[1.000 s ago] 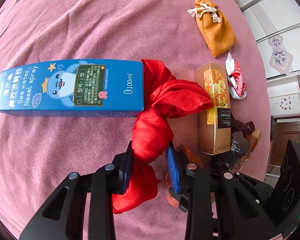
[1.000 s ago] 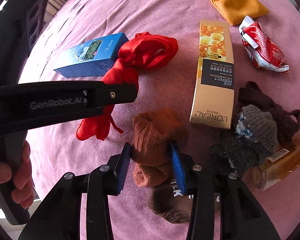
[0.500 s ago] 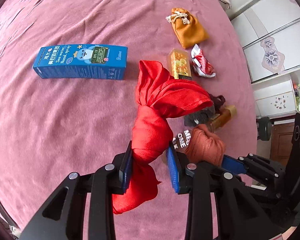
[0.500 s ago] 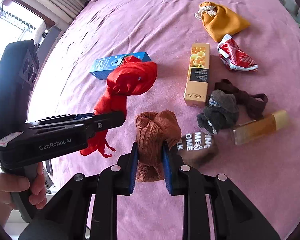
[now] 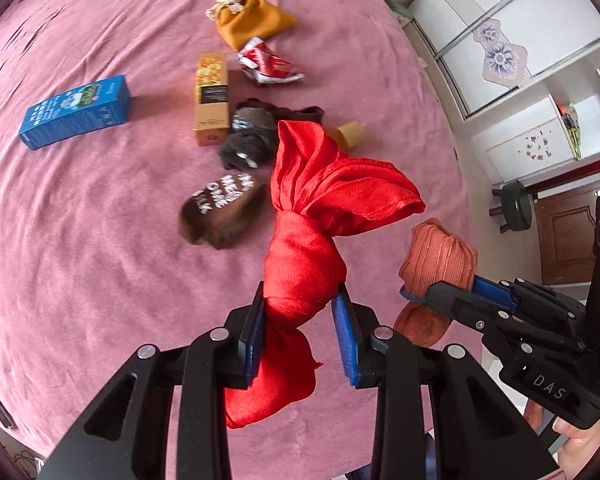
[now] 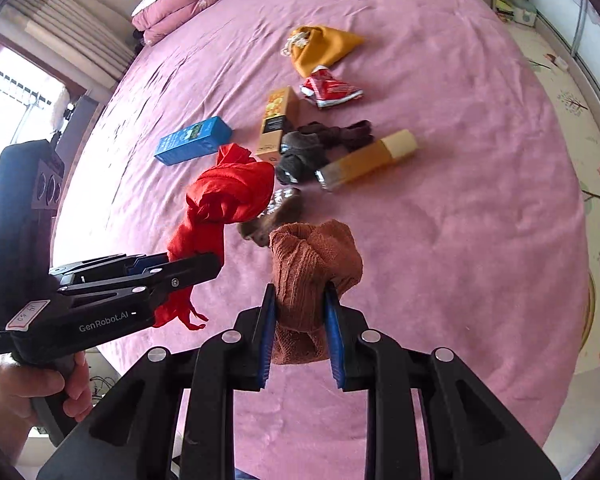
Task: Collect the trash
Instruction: 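Carry scarf and sock to the wastebasket and open both tools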
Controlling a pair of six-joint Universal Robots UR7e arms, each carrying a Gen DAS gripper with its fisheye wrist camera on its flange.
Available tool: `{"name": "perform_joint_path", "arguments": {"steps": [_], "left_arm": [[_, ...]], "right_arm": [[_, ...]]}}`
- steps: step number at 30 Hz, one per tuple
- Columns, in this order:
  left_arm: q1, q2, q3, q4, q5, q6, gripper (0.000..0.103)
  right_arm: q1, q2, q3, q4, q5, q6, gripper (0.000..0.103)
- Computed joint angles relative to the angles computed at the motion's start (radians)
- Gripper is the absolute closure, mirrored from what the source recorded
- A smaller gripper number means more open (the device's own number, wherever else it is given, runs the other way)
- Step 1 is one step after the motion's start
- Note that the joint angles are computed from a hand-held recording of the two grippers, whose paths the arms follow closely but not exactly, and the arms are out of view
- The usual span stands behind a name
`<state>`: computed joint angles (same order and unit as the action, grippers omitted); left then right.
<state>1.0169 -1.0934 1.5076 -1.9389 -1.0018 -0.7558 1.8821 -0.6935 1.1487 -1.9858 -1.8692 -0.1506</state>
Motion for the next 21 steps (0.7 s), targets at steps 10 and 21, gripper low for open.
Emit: {"name": "perform_joint_path", "arguments": {"steps": [10, 21], "left_arm": [[-0.079, 0.241, -0.162, -0.013, -0.106, 0.073, 0.071], [-0.108, 0.583, -0.556, 0.130, -0.197, 0.180, 0.071]], "right_arm": [[-0.120, -0.211, 0.142, -0.043, -0.063, 0.014, 0.080], [-0.266, -0.314, 0.149, -0.082, -0.116, 0.035, 0.080]]}}
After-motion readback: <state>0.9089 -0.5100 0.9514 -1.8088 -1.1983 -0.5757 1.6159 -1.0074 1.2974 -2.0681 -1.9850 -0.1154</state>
